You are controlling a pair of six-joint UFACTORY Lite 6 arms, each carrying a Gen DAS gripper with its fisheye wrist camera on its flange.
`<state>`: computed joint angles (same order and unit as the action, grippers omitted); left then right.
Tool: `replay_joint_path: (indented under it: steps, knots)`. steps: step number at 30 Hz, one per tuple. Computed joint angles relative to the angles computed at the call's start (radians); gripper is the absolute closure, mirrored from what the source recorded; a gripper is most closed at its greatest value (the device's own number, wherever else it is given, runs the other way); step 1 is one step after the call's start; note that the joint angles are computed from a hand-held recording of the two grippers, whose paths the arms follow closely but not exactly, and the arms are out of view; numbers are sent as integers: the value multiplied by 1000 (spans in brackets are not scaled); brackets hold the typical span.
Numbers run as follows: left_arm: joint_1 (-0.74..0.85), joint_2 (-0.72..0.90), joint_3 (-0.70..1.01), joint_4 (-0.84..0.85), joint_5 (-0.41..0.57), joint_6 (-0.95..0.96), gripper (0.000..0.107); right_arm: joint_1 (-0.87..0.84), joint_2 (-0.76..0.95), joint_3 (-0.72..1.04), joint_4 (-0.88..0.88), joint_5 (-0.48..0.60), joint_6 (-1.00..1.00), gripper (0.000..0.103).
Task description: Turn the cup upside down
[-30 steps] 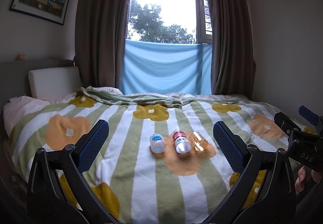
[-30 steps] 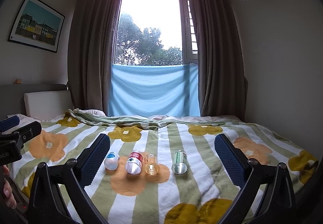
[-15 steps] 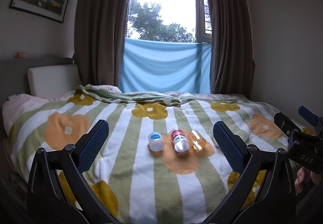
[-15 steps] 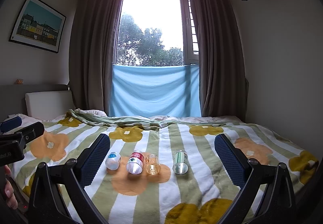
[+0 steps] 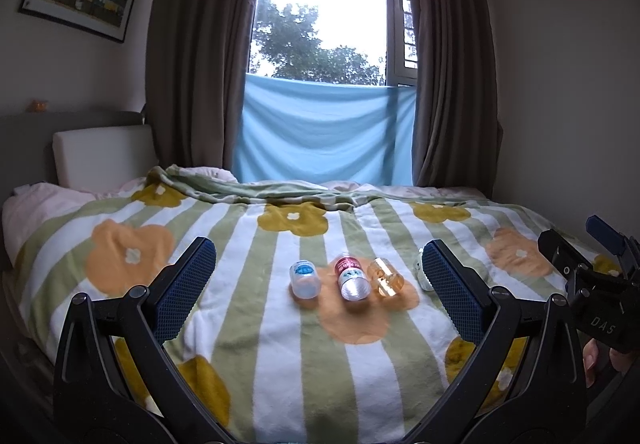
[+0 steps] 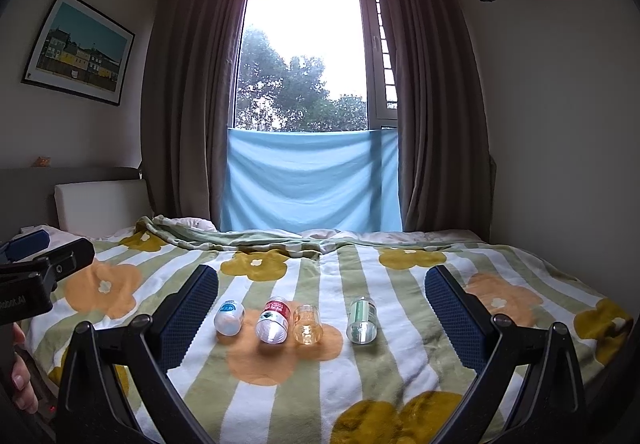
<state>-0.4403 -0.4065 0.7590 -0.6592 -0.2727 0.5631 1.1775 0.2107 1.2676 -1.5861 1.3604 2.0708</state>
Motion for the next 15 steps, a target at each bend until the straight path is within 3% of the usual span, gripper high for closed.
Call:
replay_joint_path:
  steps: [10,15]
  knots:
    - [-34,0,10,-88,-2,84,4,4,-1,-6,-2,4,11,0]
    - [-56,88,92,-139,14,141,4,7,-21,-33,3,3,11,0]
